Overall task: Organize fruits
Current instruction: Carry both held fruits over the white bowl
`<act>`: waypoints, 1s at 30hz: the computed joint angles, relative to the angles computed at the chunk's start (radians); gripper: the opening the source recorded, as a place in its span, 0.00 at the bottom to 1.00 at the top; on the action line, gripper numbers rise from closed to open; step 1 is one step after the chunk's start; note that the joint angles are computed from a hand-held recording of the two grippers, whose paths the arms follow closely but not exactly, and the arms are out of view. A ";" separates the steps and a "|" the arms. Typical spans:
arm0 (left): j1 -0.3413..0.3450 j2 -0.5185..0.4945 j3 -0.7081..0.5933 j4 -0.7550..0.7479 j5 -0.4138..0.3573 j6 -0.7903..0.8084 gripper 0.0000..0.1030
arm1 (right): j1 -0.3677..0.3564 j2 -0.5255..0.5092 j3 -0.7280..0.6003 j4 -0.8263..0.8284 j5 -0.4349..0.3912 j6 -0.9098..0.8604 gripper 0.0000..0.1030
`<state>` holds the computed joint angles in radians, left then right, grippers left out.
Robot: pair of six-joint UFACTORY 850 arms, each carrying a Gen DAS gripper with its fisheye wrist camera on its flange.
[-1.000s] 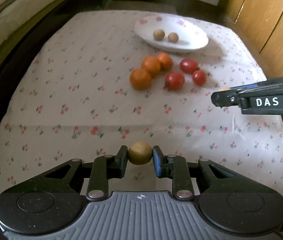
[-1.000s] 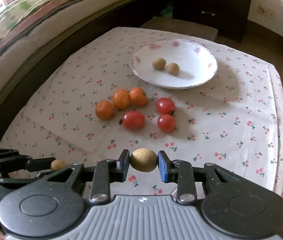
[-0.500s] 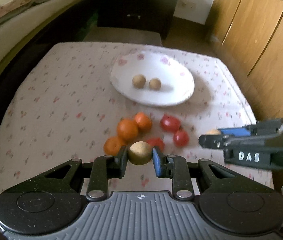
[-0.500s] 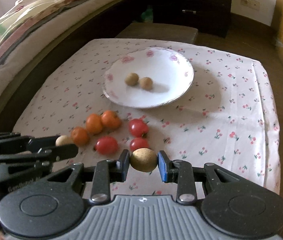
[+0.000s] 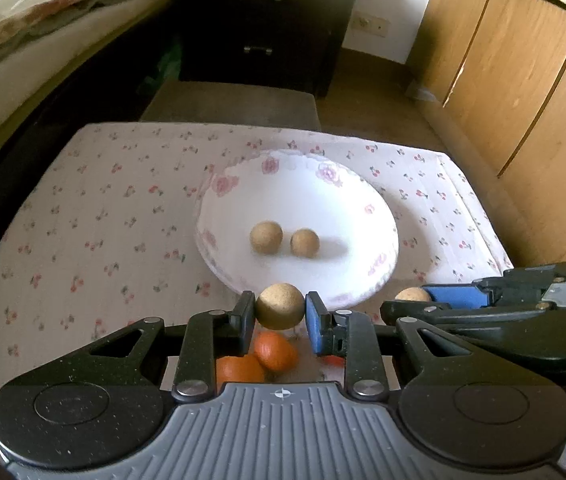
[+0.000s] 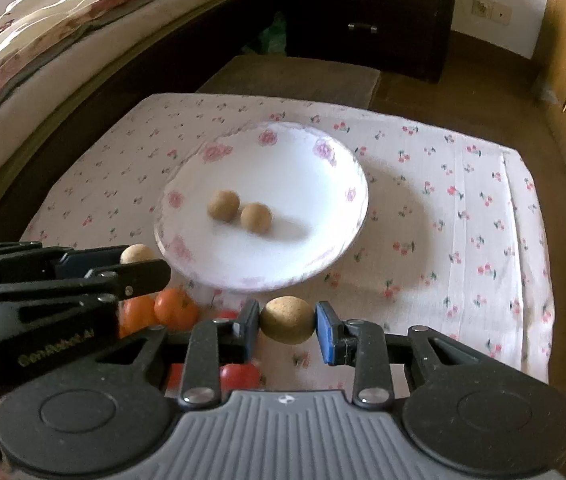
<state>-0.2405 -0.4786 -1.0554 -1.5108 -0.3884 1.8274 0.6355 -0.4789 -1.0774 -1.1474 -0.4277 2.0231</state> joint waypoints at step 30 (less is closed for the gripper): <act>-0.050 -0.099 -0.104 0.028 0.104 -0.034 0.32 | -0.053 -0.087 -0.073 -0.098 -0.004 -0.020 0.31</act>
<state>-0.2901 -0.5781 -1.1593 -1.4831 -0.2843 1.7933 0.5829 -0.5662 -1.1506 -1.2452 -0.4321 2.0033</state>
